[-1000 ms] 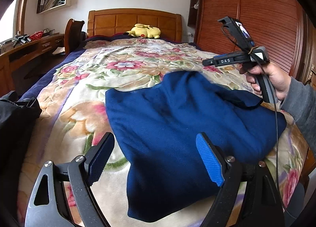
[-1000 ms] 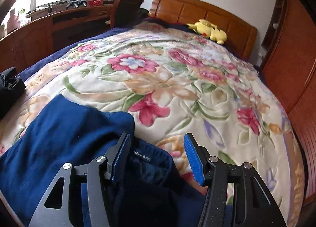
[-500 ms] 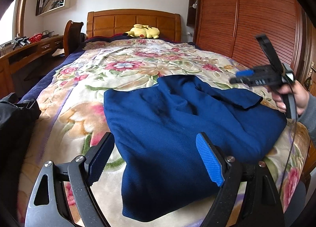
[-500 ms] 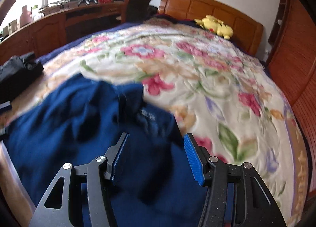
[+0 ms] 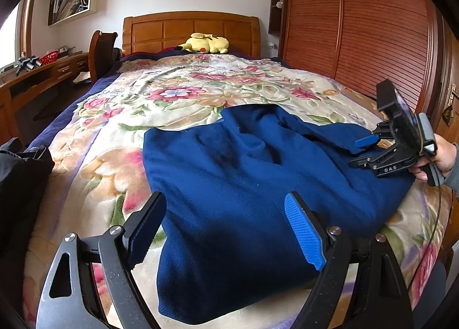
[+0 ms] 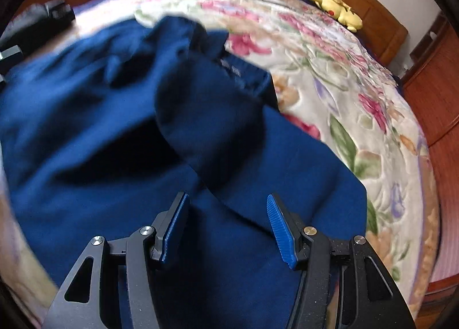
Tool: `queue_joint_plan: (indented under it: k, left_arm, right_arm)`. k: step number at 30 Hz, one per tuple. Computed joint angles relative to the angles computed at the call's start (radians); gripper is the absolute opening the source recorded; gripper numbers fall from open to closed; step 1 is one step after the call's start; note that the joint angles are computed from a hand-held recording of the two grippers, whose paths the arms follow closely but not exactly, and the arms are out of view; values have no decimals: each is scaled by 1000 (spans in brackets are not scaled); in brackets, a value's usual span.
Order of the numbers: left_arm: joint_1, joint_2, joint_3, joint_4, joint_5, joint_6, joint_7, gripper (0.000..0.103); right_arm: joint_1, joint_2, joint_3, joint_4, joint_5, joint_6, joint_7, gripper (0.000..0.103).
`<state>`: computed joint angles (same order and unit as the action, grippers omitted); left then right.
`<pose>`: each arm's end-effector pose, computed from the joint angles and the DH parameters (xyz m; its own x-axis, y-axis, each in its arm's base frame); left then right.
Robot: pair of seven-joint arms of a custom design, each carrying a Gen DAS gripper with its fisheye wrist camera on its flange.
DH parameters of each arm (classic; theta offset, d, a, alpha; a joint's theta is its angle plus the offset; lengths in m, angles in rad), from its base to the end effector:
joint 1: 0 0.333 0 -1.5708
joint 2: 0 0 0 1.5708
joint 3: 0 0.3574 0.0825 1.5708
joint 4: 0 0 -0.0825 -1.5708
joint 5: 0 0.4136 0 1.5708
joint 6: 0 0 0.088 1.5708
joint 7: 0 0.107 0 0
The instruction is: Fold large clothes
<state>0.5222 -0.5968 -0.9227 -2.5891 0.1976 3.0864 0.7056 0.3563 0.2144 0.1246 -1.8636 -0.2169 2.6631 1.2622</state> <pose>0.4103 -0.2321 0.4908 0.1023 -0.9921 0.0729 -0.5518 -0.1175 -0.8256 0.6119 0.3192 0.4959 0.7154 -0.6217 0.3188 -0.4532 -0.7602 -0.4655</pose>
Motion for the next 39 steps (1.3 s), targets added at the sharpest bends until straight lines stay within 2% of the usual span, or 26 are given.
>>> queue_joint_plan:
  k: [2,3,4,5,6,7,12,18,21,22,23,24,25,26,29,30,32,34,36,39]
  left_arm:
    - [-1,0,2,-2,-2,0,-4,85]
    - [-1,0,1,-2,-2,0,-5,85]
    - [-2,0,3,-2,-1,-1,-3,85]
    - [-2,0,3,-2,0,-1,-3,85]
    - [-3,3,5,-2,1,-1,-1,85]
    - [-3,5,5,-1,2,-1,-1,85]
    - [2,18,1,4,10,-5,1,85]
    - [8,31,-4,11,22,-14,-7,85]
    - [9,36,-4,12,28,-15,-15,85]
    - [7,36,-3,12,29,-15,-17,85]
    - [5,36,-2,12,31,-16,-19,85]
    - [6,34,-3,11,32,-17,-22,85]
    - [6,31,-4,11,35,-18,-24,85]
    - [5,30,-4,11,37,-18,-25,85]
    - [2,31,-2,10,42,-20,-26,85]
    - [0,31,-1,10,43,-21,-27,85]
    - [-3,31,3,8,44,-22,-30,85]
    - [-4,29,4,7,46,-19,-33,85]
    - [-5,29,6,6,45,-19,-35,85]
    - [-5,30,5,9,47,-24,-38,85]
  right_arm:
    - [12,22,-18,30,-45,1,35,58]
    - [10,35,-20,49,-47,2,45,52]
    - [11,46,-23,66,-55,-2,52,35]
    - [18,60,-34,85,-85,-1,70,28]
    - [31,78,-51,109,-130,1,99,13]
    - [34,95,-57,133,-148,1,114,3]
    - [42,165,-80,240,-190,64,207,3]
    - [82,259,-128,392,-250,87,340,3]
    - [74,288,-117,436,-228,94,376,4]
    - [65,285,-105,430,-205,99,385,12]
    - [43,268,-76,399,-163,115,382,15]
    - [-2,261,-18,380,-89,127,335,18]
    - [-25,257,12,370,-43,140,307,21]
    - [-29,252,18,360,-22,159,297,25]
    - [-46,221,33,308,27,229,272,53]
    - [-60,202,43,284,46,245,258,57]
    - [-82,188,63,264,75,262,219,57]
    - [-42,180,3,254,29,264,246,57]
    - [-5,189,-59,269,-29,225,292,57]
    - [4,223,-102,311,-74,154,351,57]
